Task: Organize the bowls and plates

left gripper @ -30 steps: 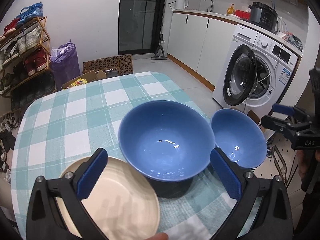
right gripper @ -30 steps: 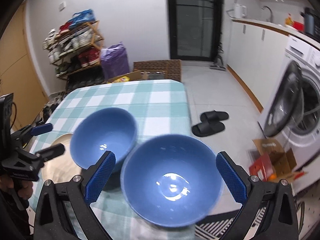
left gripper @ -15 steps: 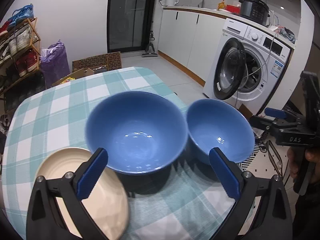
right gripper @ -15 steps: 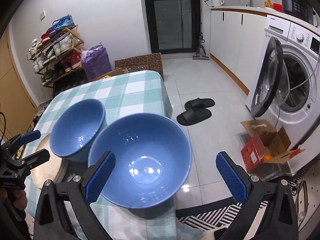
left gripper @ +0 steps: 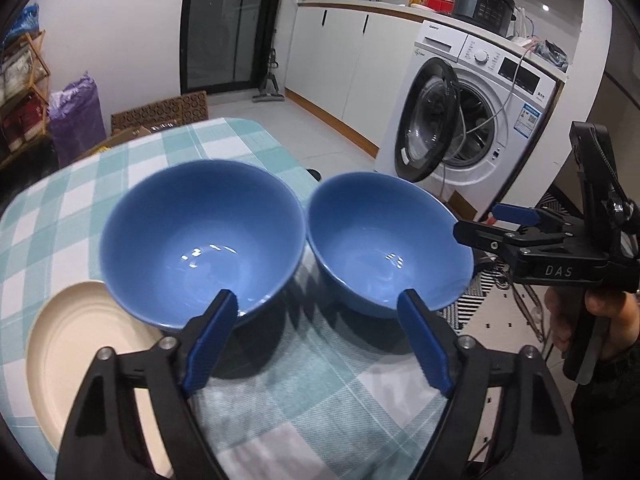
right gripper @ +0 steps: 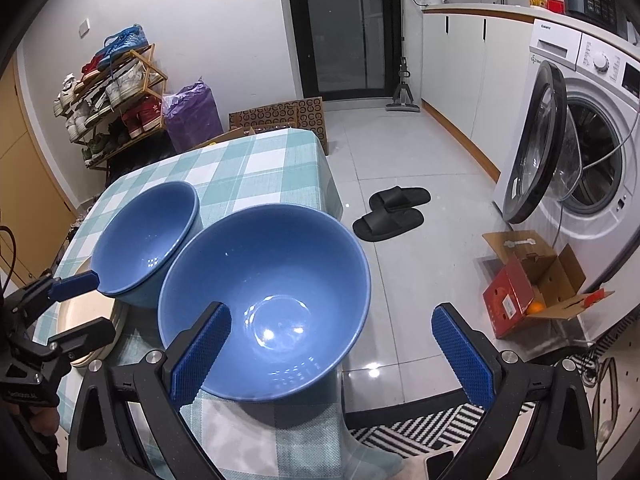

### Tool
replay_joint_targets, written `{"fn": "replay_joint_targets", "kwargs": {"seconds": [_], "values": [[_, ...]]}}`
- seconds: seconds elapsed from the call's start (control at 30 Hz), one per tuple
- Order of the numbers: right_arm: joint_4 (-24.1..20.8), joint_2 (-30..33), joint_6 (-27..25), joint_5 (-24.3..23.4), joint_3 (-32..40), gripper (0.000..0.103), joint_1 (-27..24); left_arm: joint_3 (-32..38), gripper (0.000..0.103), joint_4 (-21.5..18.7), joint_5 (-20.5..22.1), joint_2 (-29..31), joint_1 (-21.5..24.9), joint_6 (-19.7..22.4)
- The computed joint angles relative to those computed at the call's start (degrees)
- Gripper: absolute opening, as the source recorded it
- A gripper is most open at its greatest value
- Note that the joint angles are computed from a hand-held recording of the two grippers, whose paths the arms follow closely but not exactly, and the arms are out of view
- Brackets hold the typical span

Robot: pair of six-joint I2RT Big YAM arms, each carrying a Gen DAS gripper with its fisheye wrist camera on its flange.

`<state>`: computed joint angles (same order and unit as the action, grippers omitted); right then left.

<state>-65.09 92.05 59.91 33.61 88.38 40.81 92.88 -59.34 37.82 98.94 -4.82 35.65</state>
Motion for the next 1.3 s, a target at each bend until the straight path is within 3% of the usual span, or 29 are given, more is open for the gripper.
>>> {"fn": "replay_joint_targets", "kwargs": {"seconds": [0.13,0.27,0.33,0.63,1.0,1.03,1.17,1.3], "values": [[-0.17,-0.14,0.66,-0.22,-0.77,0.102,-0.05,1.78,0.061,-5.69,1.73,1.53,-0.33,1.40],[0.66,-0.77,1.31,-0.51,-2.15,0.102,-0.20,0.32,0.059,-5.69,0.81,0.80,-1.17,2.52],[1.39,-1.07,1.54,-0.71,-2.93,0.102,-0.26,0.23,0.051,-6.34,0.64,0.71,-1.61,3.23],[4.71,-1.10,0.89,-2.78,-5.14,0.102,-1.37,1.72,0.051,-6.51,-0.22,2.17,-3.33,0.57],[6.73,-1.28,0.71,-4.63,-6.54,0.101,-3.92,2.08,0.050,-3.37,-2.59,2.79,-4.90,-1.31],[7.00,-1.28,0.41,-4.85,-6.60,0.100,-4.13,2.16,0.049,-3.22,-2.68,2.90,-4.94,-1.46],[7.76,-1.01,-0.89,-6.46,-6.80,0.076,-4.92,2.96,0.047,-3.13,-3.11,3.62,-5.08,-2.10],[9.54,-1.00,-1.80,-6.63,-7.10,0.069,-4.86,3.20,0.043,-2.98,-3.44,4.03,-5.20,-2.00]]}}
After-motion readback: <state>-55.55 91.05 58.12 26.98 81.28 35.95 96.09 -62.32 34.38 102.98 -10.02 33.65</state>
